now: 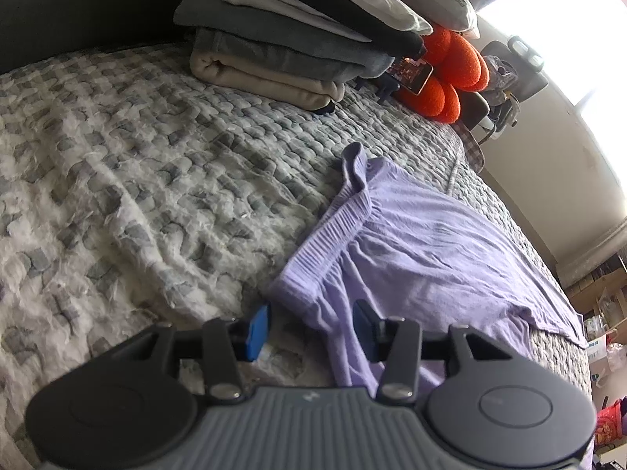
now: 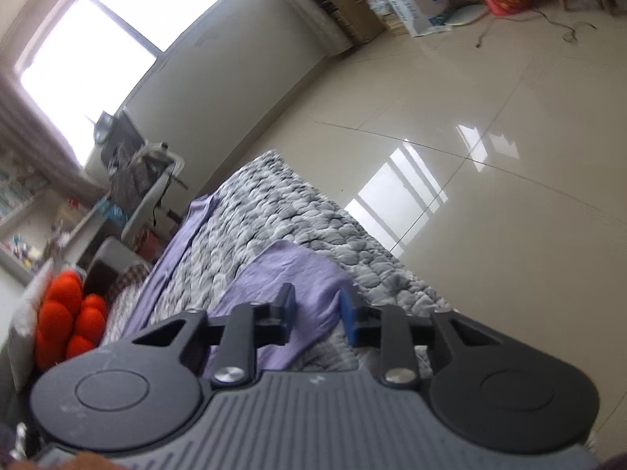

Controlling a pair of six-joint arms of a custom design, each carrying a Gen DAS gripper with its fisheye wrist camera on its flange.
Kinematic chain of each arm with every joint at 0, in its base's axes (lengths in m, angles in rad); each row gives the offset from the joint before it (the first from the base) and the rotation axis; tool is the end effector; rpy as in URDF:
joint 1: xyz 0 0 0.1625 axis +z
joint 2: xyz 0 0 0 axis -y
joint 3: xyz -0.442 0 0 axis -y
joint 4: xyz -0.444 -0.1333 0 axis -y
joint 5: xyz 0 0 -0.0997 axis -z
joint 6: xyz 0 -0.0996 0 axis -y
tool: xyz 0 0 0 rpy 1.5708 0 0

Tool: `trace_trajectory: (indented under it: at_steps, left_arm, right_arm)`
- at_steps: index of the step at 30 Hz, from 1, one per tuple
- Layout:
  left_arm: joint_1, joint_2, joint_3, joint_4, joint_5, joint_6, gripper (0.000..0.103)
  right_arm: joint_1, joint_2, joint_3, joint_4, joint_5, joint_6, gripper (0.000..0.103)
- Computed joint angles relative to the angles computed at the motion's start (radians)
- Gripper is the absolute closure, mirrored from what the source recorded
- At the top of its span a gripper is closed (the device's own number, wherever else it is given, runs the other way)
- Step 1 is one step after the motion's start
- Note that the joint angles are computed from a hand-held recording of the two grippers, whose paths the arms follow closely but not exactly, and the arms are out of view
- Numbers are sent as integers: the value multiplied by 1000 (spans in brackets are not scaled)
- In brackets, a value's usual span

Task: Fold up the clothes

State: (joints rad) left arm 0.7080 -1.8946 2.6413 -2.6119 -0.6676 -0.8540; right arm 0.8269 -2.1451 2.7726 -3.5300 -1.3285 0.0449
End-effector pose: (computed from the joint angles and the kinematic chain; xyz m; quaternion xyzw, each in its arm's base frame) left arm -0.0892 -0.3548 0.2499 -0.0601 0.8903 -0.4130 0.1823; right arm -0.0447 -0.2807 0.3469 -0.2310 -0.7494 0.6087 0.1207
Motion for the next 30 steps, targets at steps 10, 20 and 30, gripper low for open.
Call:
trace_trajectory:
  at_steps: [10, 20, 30]
  left_arm:
    - [0, 57, -6, -77, -15, 30, 55]
    - [-11, 75, -6, -65, 15, 59, 92]
    - [-13, 80, -10, -101, 15, 87, 94]
  right_arm:
    - [44, 46, 5, -96, -46, -29, 101]
    - [43, 56, 6, -126, -10, -49, 102]
    - [-63, -195, 23, 211, 76, 4, 43]
